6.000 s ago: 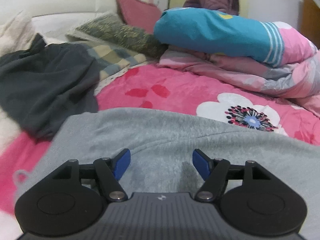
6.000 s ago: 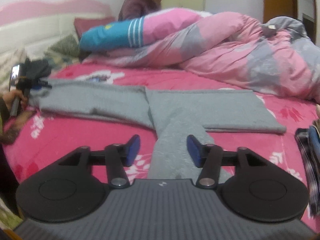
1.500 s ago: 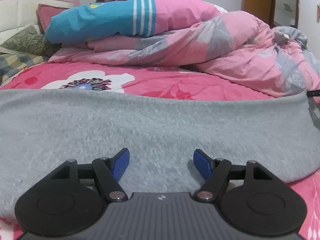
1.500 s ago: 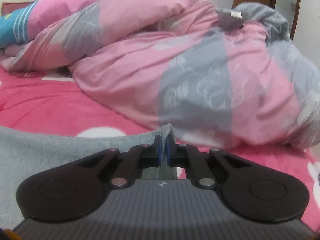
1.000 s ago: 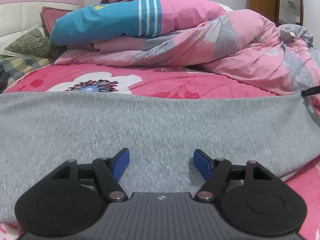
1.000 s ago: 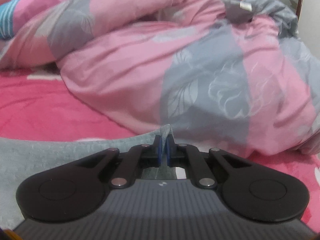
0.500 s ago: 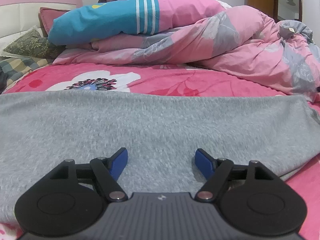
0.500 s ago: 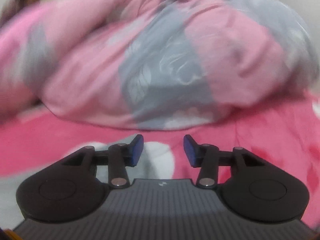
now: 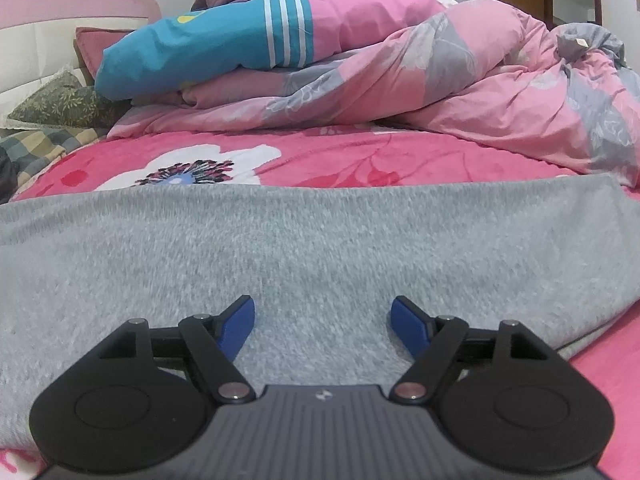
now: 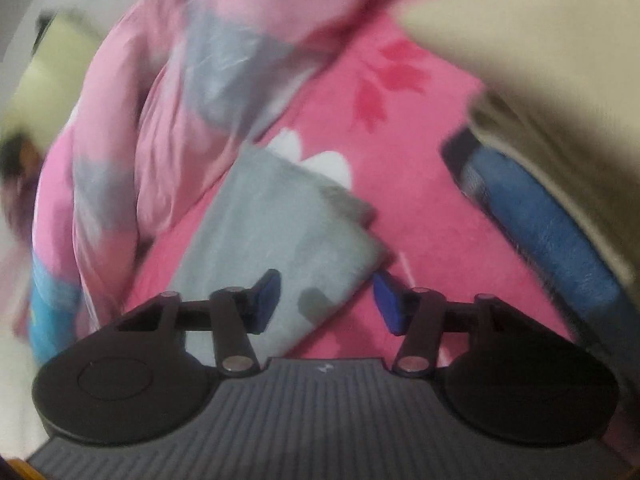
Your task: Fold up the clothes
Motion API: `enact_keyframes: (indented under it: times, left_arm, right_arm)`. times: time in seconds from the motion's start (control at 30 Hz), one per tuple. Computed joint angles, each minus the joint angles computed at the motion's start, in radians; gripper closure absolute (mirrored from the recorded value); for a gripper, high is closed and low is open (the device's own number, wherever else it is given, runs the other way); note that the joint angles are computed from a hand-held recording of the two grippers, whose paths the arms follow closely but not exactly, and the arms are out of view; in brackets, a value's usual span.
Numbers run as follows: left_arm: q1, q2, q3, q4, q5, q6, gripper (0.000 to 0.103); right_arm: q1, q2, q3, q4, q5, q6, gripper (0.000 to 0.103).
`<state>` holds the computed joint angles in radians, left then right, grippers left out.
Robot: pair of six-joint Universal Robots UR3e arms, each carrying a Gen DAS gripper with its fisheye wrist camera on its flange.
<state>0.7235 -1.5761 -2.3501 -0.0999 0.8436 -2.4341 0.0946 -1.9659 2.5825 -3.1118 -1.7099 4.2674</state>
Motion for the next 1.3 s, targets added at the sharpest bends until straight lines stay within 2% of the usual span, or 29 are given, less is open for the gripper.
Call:
enact_keyframes:
  times: [0.07, 0.13, 0.23, 0.3, 0.4, 0.47, 0.53, 0.63, 0.73, 0.8, 0.93, 1.0, 1.1, 1.2, 1.3]
  left_arm:
    - [-0.003, -0.002, 0.000, 0.005, 0.004, -0.001, 0.026]
    - [-0.002, -0.002, -0.003, 0.009, 0.004, -0.002, 0.026]
    - [-0.005, -0.002, -0.004, 0.014, 0.007, -0.003, 0.026]
    - [-0.007, -0.003, -0.004, 0.019, 0.010, -0.004, 0.026]
    - [-0.009, -0.003, -0.006, 0.025, 0.014, -0.005, 0.026]
    - [-0.010, -0.004, -0.007, 0.027, 0.015, -0.005, 0.026]
    - [-0.012, -0.004, -0.007, 0.031, 0.018, -0.007, 0.026]
    - [-0.016, -0.006, -0.004, 0.032, 0.022, -0.009, 0.026]
    - [-0.017, -0.007, -0.002, 0.032, 0.023, -0.010, 0.026]
    - [-0.016, -0.005, -0.003, 0.031, 0.022, -0.010, 0.026]
    - [-0.014, -0.005, -0.003, 0.030, 0.020, -0.009, 0.026]
    - [-0.013, -0.004, -0.002, 0.027, 0.019, -0.008, 0.026]
    - [-0.012, -0.003, -0.002, 0.022, 0.016, -0.007, 0.026]
    - [-0.010, -0.001, -0.003, 0.020, 0.014, -0.006, 0.026]
    - [-0.008, -0.001, -0.003, 0.018, 0.013, -0.005, 0.026]
  right_arm:
    - [-0.041, 0.080, 0.060, -0.173, 0.033, 0.037, 0.071]
    - [-0.046, 0.124, 0.060, -0.238, 0.019, 0.032, 0.093]
    - [-0.021, 0.142, 0.040, -0.292, -0.029, 0.017, 0.100]
    - [0.014, 0.150, -0.012, -0.288, -0.083, -0.020, 0.100]
    - [0.001, 0.143, -0.084, -0.289, -0.062, -0.101, 0.100]
    - [-0.028, 0.157, -0.115, -0.296, -0.025, -0.131, 0.100]
    - [-0.087, 0.199, -0.101, -0.357, 0.055, -0.132, 0.100]
    - [-0.144, 0.251, -0.070, -0.399, 0.124, -0.101, 0.098]
    - [-0.147, 0.266, -0.039, -0.355, 0.085, -0.061, 0.096]
    - [-0.140, 0.248, -0.001, -0.352, 0.055, -0.075, 0.096]
    - [-0.037, 0.193, 0.011, -0.299, -0.082, -0.094, 0.098]
    - [-0.033, 0.165, 0.028, -0.288, -0.090, -0.096, 0.098]
    - [-0.070, 0.113, 0.046, -0.239, -0.047, -0.095, 0.096]
    - [-0.059, 0.110, 0.027, -0.196, -0.071, -0.062, 0.094]
    - [-0.007, 0.107, 0.013, -0.197, -0.129, -0.041, 0.084]
